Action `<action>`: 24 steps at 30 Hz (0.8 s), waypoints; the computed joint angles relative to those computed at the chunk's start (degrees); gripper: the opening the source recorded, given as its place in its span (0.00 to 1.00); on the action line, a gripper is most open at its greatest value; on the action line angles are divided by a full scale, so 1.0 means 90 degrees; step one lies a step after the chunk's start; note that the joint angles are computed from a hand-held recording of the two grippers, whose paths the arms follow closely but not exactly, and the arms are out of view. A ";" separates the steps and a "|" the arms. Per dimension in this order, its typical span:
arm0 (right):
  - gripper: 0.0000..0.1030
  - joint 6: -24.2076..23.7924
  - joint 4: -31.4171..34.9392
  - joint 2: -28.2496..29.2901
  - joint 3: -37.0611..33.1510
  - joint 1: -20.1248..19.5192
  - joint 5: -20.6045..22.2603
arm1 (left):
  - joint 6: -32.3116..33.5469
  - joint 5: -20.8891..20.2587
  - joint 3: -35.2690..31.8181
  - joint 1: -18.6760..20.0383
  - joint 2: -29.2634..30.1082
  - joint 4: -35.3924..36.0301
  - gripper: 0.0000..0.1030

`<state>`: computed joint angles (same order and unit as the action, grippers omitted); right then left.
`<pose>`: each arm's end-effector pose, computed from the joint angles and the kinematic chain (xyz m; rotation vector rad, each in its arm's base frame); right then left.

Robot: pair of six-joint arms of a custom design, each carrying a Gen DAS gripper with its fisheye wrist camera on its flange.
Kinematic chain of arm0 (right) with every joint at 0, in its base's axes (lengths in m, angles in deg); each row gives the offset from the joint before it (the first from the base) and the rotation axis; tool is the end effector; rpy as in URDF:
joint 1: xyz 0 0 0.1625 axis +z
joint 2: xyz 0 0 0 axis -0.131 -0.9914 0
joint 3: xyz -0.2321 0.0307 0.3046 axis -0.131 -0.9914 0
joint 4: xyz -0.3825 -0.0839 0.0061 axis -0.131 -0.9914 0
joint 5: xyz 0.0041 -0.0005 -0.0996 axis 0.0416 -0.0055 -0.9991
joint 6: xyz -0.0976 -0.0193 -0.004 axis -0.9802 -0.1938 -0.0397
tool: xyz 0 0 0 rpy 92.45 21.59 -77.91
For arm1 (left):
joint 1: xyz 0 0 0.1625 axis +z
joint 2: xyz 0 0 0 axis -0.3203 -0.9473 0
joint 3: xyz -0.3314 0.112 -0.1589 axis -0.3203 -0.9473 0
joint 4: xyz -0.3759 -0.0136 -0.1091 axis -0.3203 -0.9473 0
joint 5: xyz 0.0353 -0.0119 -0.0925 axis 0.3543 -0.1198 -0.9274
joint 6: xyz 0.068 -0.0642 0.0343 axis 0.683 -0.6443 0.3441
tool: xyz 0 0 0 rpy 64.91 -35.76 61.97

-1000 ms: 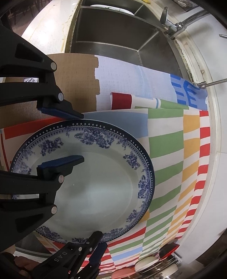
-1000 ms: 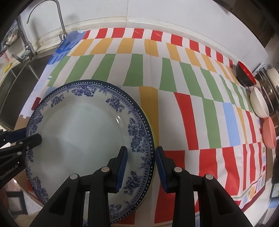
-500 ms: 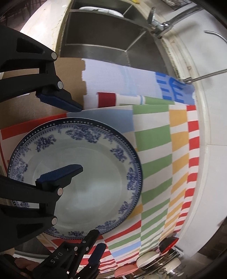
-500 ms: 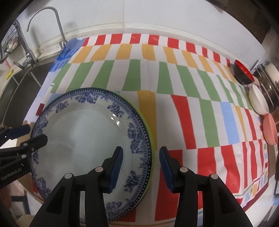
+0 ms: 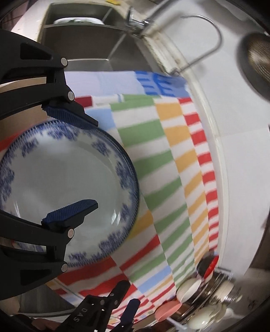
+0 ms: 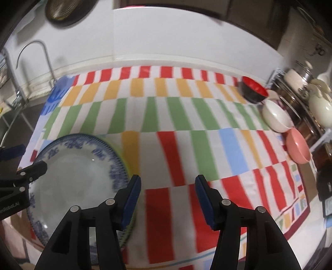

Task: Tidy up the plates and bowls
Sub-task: 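Move both grippers toward the pink bowl beside the white bowl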

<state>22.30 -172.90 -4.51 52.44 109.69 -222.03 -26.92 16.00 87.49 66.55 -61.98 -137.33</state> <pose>0.1656 -0.5483 0.2280 -0.1297 -2.0669 0.7188 -0.3071 -0.6318 0.0692 0.9459 2.2961 -0.2950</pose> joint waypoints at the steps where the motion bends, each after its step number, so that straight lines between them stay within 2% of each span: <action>1: 0.53 -0.0045 -0.0068 -0.0068 0.0045 -0.0020 -0.0011 | 0.0063 -0.0061 -0.0054 -0.0058 0.0061 -0.0030 0.67; 5: 0.53 -0.0294 -0.0419 -0.0421 0.0272 -0.0144 -0.0014 | 0.0093 -0.0218 -0.0270 -0.0269 0.0296 -0.0068 0.67; 15: 0.53 -0.0850 -0.0720 -0.1390 0.0585 -0.0425 -0.0130 | 0.0030 -0.0653 -0.0992 -0.0784 0.1049 -0.0095 0.67; 24: 0.53 -0.1465 -0.1138 -0.2250 0.0869 -0.0897 0.0080 | -0.0099 -0.0986 -0.1926 -0.1183 0.1846 0.0028 0.67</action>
